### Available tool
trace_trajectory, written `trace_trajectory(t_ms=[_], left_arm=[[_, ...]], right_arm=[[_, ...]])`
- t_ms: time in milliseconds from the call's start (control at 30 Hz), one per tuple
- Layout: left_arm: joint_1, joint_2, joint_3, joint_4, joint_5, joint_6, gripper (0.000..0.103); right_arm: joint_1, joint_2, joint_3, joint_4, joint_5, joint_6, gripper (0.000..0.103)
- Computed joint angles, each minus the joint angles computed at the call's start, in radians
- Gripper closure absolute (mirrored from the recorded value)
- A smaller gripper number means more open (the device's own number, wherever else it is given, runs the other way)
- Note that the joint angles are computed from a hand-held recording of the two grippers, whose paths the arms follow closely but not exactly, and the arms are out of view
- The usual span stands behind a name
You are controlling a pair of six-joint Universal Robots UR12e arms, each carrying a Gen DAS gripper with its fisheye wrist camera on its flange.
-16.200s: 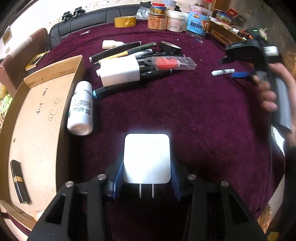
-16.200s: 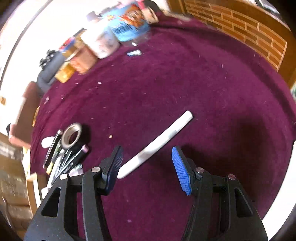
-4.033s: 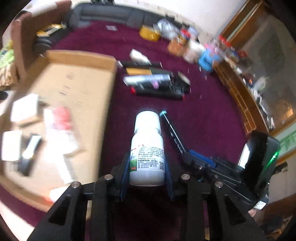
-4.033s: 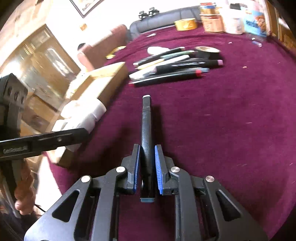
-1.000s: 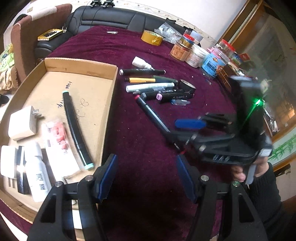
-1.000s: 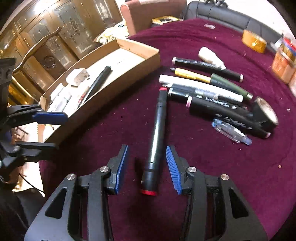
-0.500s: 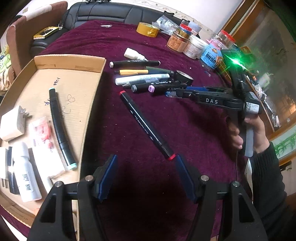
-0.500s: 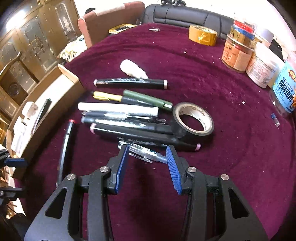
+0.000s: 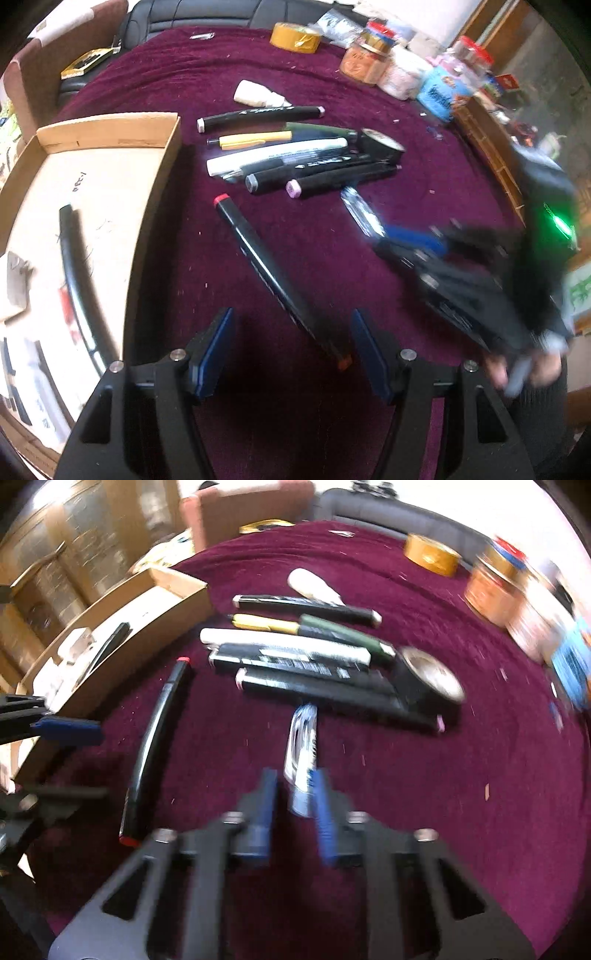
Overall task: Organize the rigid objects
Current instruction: 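Grasp the red-capped black marker with the left tool while the right tool grasps the clear pen, then place the red-capped marker in the tray with the left tool while the right tool places the clear pen there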
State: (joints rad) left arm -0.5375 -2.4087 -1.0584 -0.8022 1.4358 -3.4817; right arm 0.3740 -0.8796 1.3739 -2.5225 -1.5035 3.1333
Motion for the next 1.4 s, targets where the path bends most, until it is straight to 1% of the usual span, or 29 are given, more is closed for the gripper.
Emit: trace_trajectory(t_ms=[33, 100, 167, 200, 233, 267, 333, 367, 400, 467, 533, 600, 633, 667, 700, 833, 867, 933, 967, 1033, 1100, 1267, 1300, 1400], left_arm=[[-0.001, -0.013, 0.023, -0.024, 0.007, -0.003, 0.038], [-0.006, -0.042, 0.073, -0.072, 0.038, -0.018, 0.039], [-0.018, -0.061, 0.106, -0.083, 0.103, -0.014, 0.046], [-0.024, -0.070, 0.126, -0.107, 0.142, -0.021, 0.055], [-0.027, -0.074, 0.136, -0.116, 0.169, -0.028, 0.068], [-0.030, -0.076, 0.140, -0.123, 0.192, -0.035, 0.074], [-0.027, -0.069, 0.127, -0.119, 0.199, -0.036, 0.089], [-0.024, -0.061, 0.110, -0.106, 0.186, -0.027, 0.090], [-0.020, -0.051, 0.091, -0.090, 0.165, -0.021, 0.090], [-0.008, -0.026, 0.046, -0.055, 0.087, -0.012, 0.090], [0.001, 0.013, -0.026, 0.012, 0.037, -0.010, 0.090], [0.013, 0.053, -0.096, 0.070, -0.015, -0.016, 0.090], [0.024, 0.078, -0.137, 0.104, -0.061, -0.026, 0.090], [0.032, 0.097, -0.168, 0.128, -0.090, -0.036, 0.090], [0.039, 0.114, -0.189, 0.144, -0.100, -0.042, 0.090], [0.065, 0.184, -0.283, 0.239, -0.112, -0.075, 0.090], [0.076, 0.205, -0.309, 0.256, -0.107, -0.083, 0.090], [0.083, 0.220, -0.326, 0.263, -0.073, -0.094, 0.090], [0.089, 0.230, -0.339, 0.270, -0.045, -0.092, 0.090], [0.097, 0.228, -0.339, 0.261, -0.016, -0.102, 0.090], [0.101, 0.220, -0.340, 0.255, 0.003, -0.114, 0.090], [0.125, 0.184, -0.324, 0.248, 0.016, -0.173, 0.090], [0.130, 0.176, -0.317, 0.239, 0.011, -0.192, 0.090], [0.136, 0.165, -0.311, 0.236, 0.004, -0.208, 0.090]], right_arm=[[-0.001, -0.007, 0.013, -0.012, 0.004, 0.027, 0.095], [-0.009, -0.031, 0.066, -0.063, 0.024, 0.123, 0.095], [-0.013, -0.040, 0.087, -0.090, 0.046, 0.200, 0.095], [-0.016, -0.044, 0.097, -0.104, 0.062, 0.229, 0.095], [-0.021, -0.044, 0.101, -0.115, 0.082, 0.258, 0.095], [-0.024, -0.042, 0.099, -0.120, 0.092, 0.273, 0.095], [-0.030, -0.032, 0.089, -0.124, 0.119, 0.302, 0.095], [-0.031, -0.023, 0.076, -0.118, 0.133, 0.317, 0.094], [-0.030, -0.018, 0.068, -0.117, 0.129, 0.324, 0.094], [-0.018, -0.010, 0.051, -0.112, 0.093, 0.335, 0.094], [-0.008, -0.005, 0.047, -0.126, 0.055, 0.358, 0.094], [0.001, -0.004, 0.046, -0.132, 0.020, 0.358, 0.095], [0.003, -0.004, 0.047, -0.136, 0.011, 0.368, 0.095], [0.004, -0.005, 0.048, -0.136, 0.008, 0.377, 0.095], [0.005, -0.007, 0.049, -0.134, 0.007, 0.378, 0.095], [0.008, -0.028, 0.090, -0.223, 0.095, 0.430, 0.095], [0.013, -0.033, 0.100, -0.263, 0.127, 0.451, 0.095], [0.027, -0.035, 0.104, -0.328, 0.181, 0.473, 0.095], [0.036, -0.034, 0.100, -0.342, 0.187, 0.476, 0.095], [0.054, -0.021, 0.073, -0.355, 0.218, 0.477, 0.095], [0.069, -0.003, 0.037, -0.332, 0.240, 0.465, 0.095], [0.106, 0.069, -0.105, -0.200, 0.238, 0.415, 0.095], [0.114, 0.084, -0.133, -0.175, 0.224, 0.407, 0.095], [0.131, 0.125, -0.212, -0.095, 0.176, 0.379, 0.095]])
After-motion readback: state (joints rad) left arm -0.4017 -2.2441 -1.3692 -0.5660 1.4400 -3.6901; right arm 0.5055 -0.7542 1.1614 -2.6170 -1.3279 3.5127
